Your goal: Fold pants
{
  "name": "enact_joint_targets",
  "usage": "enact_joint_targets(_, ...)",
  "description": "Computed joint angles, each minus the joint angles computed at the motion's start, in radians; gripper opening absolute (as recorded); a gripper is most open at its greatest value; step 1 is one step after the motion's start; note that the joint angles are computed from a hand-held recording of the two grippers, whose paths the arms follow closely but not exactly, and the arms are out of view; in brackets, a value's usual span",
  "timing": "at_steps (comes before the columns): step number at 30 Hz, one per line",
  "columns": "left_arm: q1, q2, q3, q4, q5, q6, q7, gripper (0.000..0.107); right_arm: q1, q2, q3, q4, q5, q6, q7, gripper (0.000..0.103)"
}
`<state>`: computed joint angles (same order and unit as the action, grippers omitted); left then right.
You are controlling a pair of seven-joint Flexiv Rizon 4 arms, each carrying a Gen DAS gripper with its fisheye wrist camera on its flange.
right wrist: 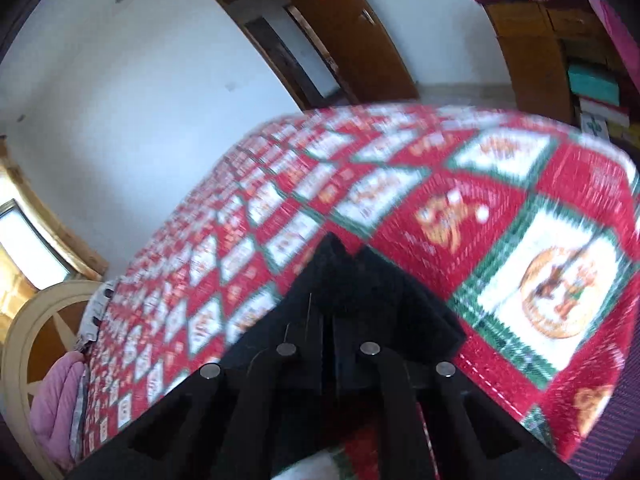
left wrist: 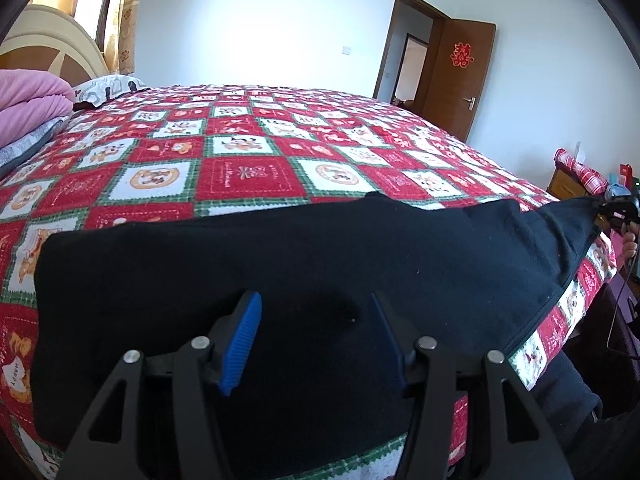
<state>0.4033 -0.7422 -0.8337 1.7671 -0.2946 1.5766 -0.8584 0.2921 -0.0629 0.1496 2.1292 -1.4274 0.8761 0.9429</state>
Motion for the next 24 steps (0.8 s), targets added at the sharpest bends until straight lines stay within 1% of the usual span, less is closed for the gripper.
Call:
enact_joint_targets(2,0.002,-0.004,-0.003,-0.001,0.002,0.001,0.002,0.058,0.022,0.033,0.024,0.005,0.006,-0.086,-0.030,0.003)
enact_joint_targets(3,0.002,-0.006,-0.005,-0.003,0.003,-0.001,0.004,0.058,0.026,0.040,0.030,0.010,0.014,-0.100,-0.034,0.003)
enact_joint_targets(6,0.004,-0.005,-0.006,-0.005,0.003,-0.010,0.008,0.058,0.026,0.042,0.037,0.035,0.083,-0.092,-0.065,0.003)
enact_joint_targets(7,0.004,-0.004,-0.006,-0.005,0.001,-0.014,0.009,0.058,0.022,0.037,0.033,0.047,0.095,-0.077,-0.060,0.003)
enact_joint_targets(9,0.004,0.000,-0.004,-0.005,-0.007,-0.024,0.012,0.058,-0.007,0.037,0.012,0.096,0.056,0.008,0.037,0.003)
enact_joint_targets(10,0.006,0.001,-0.006,-0.004,-0.012,-0.027,0.015,0.058,-0.030,0.042,-0.006,0.120,-0.039,0.057,0.140,0.003)
enact_joint_targets(11,0.008,0.000,-0.009,-0.003,-0.015,-0.027,0.021,0.058,-0.040,0.047,-0.009,0.127,-0.081,0.070,0.183,0.004)
enact_joint_targets(13,0.014,-0.003,-0.017,-0.001,-0.019,-0.026,0.031,0.058,-0.047,0.055,-0.003,0.126,-0.062,0.079,0.173,0.006)
enact_joint_targets(14,0.015,-0.001,-0.017,0.002,-0.020,-0.027,0.034,0.058,-0.046,0.060,0.004,0.126,-0.043,0.070,0.157,0.011)
enact_joint_targets(16,0.013,0.012,-0.005,0.005,-0.022,-0.027,0.037,0.058,-0.037,0.076,0.022,0.132,0.006,0.030,0.125,0.015)
enact_joint_targets(17,0.008,0.020,0.008,0.007,-0.022,-0.021,0.037,0.058,-0.021,0.089,0.042,0.131,0.069,-0.031,0.089,0.023)
enact_joint_targets(18,0.005,0.026,0.019,0.008,-0.023,-0.013,0.037,0.058,-0.003,0.091,0.060,0.119,0.125,-0.095,0.054,0.040)
enact_joint_targets(19,0.002,0.034,0.036,0.009,-0.025,0.001,0.030,0.058,0.031,0.091,0.090,0.093,0.210,-0.223,0.000,0.049)
enact_joint_targets(20,0.006,0.036,0.041,0.009,-0.030,0.006,0.021,0.058,0.059,0.086,0.108,0.069,0.236,-0.330,-0.017,0.055)
enact_joint_targets(21,0.012,0.036,0.041,0.008,-0.034,0.007,0.014,0.059,0.075,0.087,0.113,0.060,0.219,-0.383,-0.016,0.055)
enact_joint_targets(22,0.018,0.038,0.048,0.008,-0.042,0.009,0.000,0.059,0.086,0.086,0.112,0.052,0.187,-0.409,-0.022,0.055)
enact_joint_targets(23,0.020,0.039,0.055,0.007,-0.046,0.008,-0.011,0.059,0.092,0.077,0.103,0.036,0.138,-0.404,-0.048,0.055)
enact_joint_targets(24,0.021,0.038,0.061,0.006,-0.050,0.007,-0.020,0.059,0.091,0.068,0.089,0.024,0.106,-0.371,-0.076,0.055)
